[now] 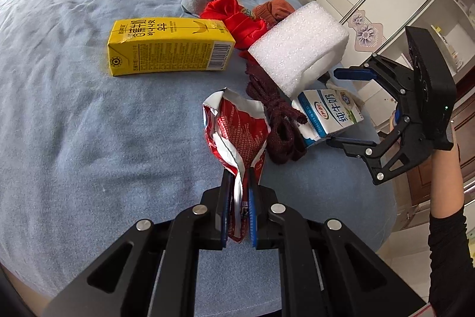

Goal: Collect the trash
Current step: 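Grasp the red snack wrapper with the left tool while the right tool grasps the white milk carton, then carry the wrapper and milk carton in both tools over the yellow wastebasket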

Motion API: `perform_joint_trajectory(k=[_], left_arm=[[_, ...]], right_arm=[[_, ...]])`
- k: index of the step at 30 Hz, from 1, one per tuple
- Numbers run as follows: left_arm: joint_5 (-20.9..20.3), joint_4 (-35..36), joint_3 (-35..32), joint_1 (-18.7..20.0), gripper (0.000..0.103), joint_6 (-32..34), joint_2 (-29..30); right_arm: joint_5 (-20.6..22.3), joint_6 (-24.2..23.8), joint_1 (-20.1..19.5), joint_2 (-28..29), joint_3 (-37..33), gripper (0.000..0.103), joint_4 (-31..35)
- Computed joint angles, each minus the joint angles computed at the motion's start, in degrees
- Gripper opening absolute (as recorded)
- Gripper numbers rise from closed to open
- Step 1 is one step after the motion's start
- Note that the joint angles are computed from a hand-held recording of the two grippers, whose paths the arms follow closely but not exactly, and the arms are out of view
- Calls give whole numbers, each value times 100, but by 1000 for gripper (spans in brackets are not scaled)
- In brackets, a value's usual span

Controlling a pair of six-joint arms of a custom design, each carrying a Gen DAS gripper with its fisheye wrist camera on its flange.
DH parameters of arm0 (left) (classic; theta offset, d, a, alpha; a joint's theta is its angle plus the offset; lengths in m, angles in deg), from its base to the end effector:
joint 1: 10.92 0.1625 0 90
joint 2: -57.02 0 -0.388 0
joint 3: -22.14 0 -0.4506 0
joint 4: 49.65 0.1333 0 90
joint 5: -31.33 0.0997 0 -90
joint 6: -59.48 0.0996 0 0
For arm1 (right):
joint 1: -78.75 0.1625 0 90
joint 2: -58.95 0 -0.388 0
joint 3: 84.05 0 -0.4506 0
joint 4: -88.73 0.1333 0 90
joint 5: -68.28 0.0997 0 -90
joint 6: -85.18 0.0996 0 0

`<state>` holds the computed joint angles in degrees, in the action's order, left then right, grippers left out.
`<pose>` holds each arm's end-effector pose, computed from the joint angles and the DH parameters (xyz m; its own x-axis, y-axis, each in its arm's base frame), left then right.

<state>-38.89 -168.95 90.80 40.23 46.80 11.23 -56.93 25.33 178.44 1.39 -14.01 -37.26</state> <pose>-0.3688 -0.7241 0.1835 -0.8750 0.3772 -0.3035 0.4421 0.8781 -0.1831 0.2047 -0.7482 0.3577 -0.2905 -0.7368 0.6105 -0.8074 0.5311 0.2568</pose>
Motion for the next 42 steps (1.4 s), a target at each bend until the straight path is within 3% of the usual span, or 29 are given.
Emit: perform_joint_trajectory(k=[2,3,9,12,19,22,25,31,34,37,42], left_arm=[[-12,3,-2,6,11,0,8],[-5,2,3,1,11,15,8],[82,-21,68,-43,11,90,-15],[121,-157,209,-71,10,128,-88],[317,-603,748,-213,9,216,-392],[411,-863,1021,-289,9,245,-554],[454,-1107,1284,-356,9,254,-713],[529,-1735,1663,-541,9,371,-887],[433,-1907,1723,-635,9,439,-910],[317,-1927,1674,-692,9,476,-829],[43,-1840,1492,-818,9,616,-588]], right_arm=[[26,307,-17,213,-429,76,792],[6,342,-14,272,-512,76,907],[52,44,-11,116,-116,66,312],[214,161,-52,-77,174,64,133],[-336,939,94,-307,1004,60,-1479],[-77,1121,118,-597,1427,56,-1831],[-97,871,197,-786,1874,55,-2733],[-38,1317,190,-1179,2556,54,-3929],[35,1706,120,-1357,2774,54,-4315],[356,2257,-5,-1692,3029,54,-4286],[669,2577,-116,-2224,3524,54,-4667]])
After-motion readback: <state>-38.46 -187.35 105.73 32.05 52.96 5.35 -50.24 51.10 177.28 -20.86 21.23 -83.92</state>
